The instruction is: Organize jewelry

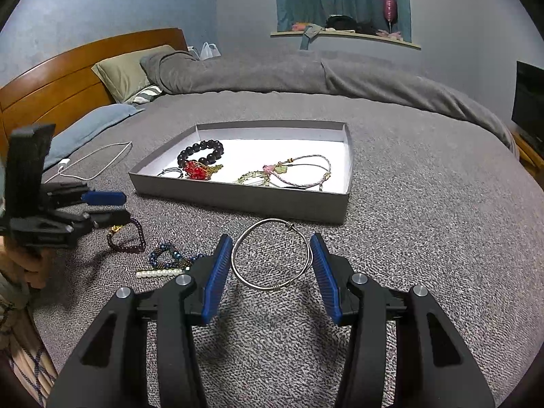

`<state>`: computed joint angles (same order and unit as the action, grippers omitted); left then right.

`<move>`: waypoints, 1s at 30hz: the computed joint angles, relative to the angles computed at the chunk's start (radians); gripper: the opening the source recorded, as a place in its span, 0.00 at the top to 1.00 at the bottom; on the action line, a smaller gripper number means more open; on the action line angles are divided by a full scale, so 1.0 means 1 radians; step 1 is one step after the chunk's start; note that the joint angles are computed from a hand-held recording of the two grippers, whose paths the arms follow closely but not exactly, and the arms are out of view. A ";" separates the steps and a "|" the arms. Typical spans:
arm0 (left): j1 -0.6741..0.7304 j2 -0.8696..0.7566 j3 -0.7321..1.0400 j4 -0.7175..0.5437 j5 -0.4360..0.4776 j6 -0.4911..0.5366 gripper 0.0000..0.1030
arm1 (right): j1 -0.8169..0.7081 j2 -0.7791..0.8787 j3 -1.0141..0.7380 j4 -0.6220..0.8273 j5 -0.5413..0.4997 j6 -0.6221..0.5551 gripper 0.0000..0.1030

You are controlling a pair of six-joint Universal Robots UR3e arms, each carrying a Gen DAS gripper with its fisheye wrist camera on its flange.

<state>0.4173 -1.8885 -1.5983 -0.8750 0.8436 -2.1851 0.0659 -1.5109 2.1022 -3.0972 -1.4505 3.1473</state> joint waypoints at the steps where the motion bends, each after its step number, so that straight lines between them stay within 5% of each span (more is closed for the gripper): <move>1: -0.001 -0.011 0.007 -0.004 0.012 -0.001 0.51 | -0.001 -0.002 0.002 -0.001 0.002 0.001 0.54; 6: -0.003 -0.034 0.019 -0.028 0.042 0.016 0.52 | 0.000 -0.003 0.005 -0.006 0.003 0.003 0.54; 14: 0.002 -0.013 -0.025 -0.028 0.047 0.069 0.93 | 0.003 -0.005 0.003 -0.012 0.003 0.011 0.54; 21: 0.030 0.023 -0.042 -0.045 -0.015 0.087 0.94 | 0.010 0.005 -0.012 -0.029 0.002 0.026 0.54; 30: 0.083 0.079 0.015 -0.157 -0.202 0.076 0.94 | 0.032 0.043 -0.059 -0.044 -0.004 0.044 0.54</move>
